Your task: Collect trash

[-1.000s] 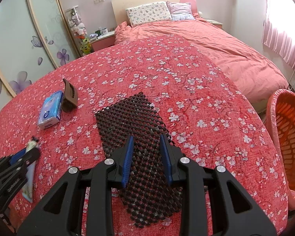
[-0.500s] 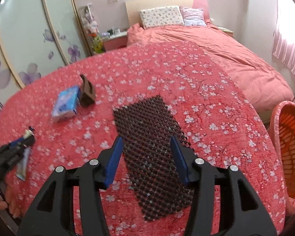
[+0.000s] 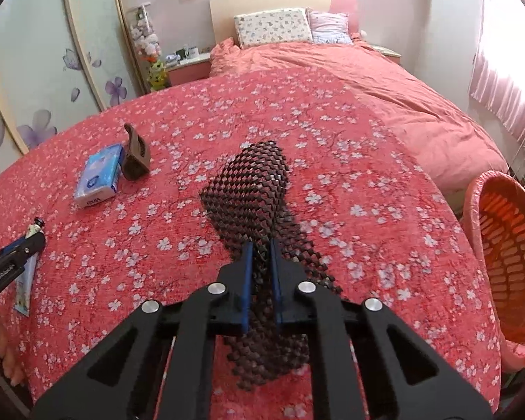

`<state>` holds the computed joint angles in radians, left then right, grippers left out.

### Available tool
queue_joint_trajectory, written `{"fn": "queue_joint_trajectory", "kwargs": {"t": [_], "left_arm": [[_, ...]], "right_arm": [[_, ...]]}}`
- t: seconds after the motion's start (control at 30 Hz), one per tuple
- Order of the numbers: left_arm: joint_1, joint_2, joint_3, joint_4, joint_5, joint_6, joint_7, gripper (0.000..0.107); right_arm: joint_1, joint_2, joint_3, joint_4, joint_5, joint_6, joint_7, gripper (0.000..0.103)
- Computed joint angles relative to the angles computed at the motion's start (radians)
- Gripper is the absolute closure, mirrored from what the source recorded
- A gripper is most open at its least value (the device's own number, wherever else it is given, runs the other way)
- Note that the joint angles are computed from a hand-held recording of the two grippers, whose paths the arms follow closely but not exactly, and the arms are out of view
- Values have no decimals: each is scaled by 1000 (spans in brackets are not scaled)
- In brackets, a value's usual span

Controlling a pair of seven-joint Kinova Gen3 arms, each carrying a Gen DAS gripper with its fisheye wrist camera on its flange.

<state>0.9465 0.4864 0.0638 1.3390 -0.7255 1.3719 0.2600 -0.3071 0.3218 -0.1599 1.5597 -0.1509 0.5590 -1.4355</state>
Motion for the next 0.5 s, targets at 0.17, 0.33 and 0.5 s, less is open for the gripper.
{"fn": "queue_joint_trajectory", "kwargs": {"t": [0.17, 0.33, 0.5], "left_arm": [[-1, -25, 1, 41, -11, -35, 32, 75], [-7, -60, 13, 103, -28, -73, 76, 75], [-16, -87, 29, 149, -47, -99, 107, 78]], "right_arm": [[31, -32, -7, 43, -31, -42, 24, 97], [57, -47, -9, 65, -59, -56, 34, 97], [59, -59, -11, 74, -67, -67, 49, 97]]}}
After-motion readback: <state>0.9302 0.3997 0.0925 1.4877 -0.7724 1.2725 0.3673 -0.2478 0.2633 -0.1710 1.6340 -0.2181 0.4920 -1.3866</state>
